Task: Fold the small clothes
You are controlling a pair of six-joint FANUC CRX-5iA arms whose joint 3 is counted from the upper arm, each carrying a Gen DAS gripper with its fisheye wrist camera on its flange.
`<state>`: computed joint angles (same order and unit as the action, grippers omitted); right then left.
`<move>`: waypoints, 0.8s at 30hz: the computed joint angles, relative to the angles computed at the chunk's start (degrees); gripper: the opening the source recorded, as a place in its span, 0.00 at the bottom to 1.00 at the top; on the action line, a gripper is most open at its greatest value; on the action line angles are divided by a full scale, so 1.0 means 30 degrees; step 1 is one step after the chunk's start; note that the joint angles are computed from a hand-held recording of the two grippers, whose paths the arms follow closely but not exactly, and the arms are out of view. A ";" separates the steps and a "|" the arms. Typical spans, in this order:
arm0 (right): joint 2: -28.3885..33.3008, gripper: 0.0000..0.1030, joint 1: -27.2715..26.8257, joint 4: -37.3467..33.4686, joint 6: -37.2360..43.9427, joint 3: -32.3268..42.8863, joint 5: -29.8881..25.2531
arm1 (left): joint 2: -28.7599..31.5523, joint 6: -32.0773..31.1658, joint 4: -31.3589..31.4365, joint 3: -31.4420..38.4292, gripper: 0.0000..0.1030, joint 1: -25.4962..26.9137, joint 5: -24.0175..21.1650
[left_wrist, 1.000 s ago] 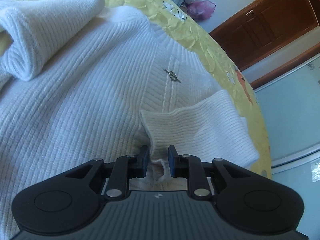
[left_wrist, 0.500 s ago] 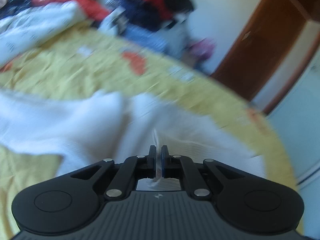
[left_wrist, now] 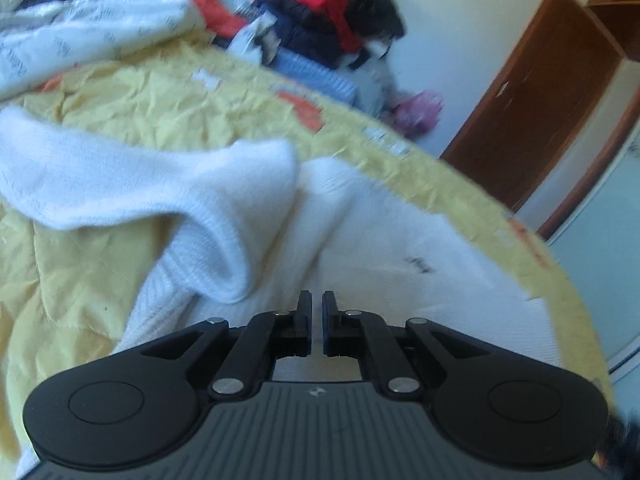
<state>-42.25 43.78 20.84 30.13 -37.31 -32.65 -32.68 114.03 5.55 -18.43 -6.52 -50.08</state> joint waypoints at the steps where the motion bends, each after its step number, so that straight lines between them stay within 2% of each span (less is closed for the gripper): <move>1: 0.0263 0.81 -0.0417 0.0603 -0.0244 0.0082 0.0431 | -0.0118 0.0093 -0.0211 -0.0050 0.04 -0.0361 0.0480; 4: 0.1988 0.93 -0.2157 0.1460 -0.0340 0.1012 0.1351 | 0.0688 -0.0952 -0.0001 0.0234 0.05 -0.1377 0.1289; 6: 0.3634 0.93 -0.3227 0.0872 0.0378 0.2204 0.1377 | 0.1833 -0.1572 0.0272 0.0716 0.05 -0.1870 0.1133; 8: 0.5284 0.92 -0.4062 -0.0042 0.1495 0.3475 0.0992 | 0.3146 -0.1863 0.0930 0.1200 0.05 -0.1842 0.0322; 11: 0.7083 0.91 -0.4727 -0.1082 0.3025 0.4751 -0.0337 | 0.3152 -0.2450 0.2261 0.0308 0.05 -0.1370 0.1262; 14: 0.6625 0.94 -0.4664 0.0297 0.4121 0.2885 0.1556 | 0.2629 -0.4826 0.5762 -0.1434 0.05 -0.0101 0.2056; 17: 0.6829 0.97 -0.4349 0.1192 0.3869 0.2907 0.1118 | 0.1970 -0.6695 0.8749 -0.3091 0.05 0.0818 0.2489; 21: 0.6981 0.97 -0.3876 0.2623 0.3212 0.2783 0.0521 | -0.0010 -0.5051 0.8056 -0.3480 0.05 0.1471 0.2104; 24: 0.6788 0.97 -0.3911 0.2656 0.2999 0.2584 0.0785 | -0.2457 -0.5164 0.7836 -0.4247 0.06 0.3102 0.2059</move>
<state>-21.89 32.04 28.80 39.13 -29.55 -30.29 -40.05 98.54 29.05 -31.17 2.78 -43.91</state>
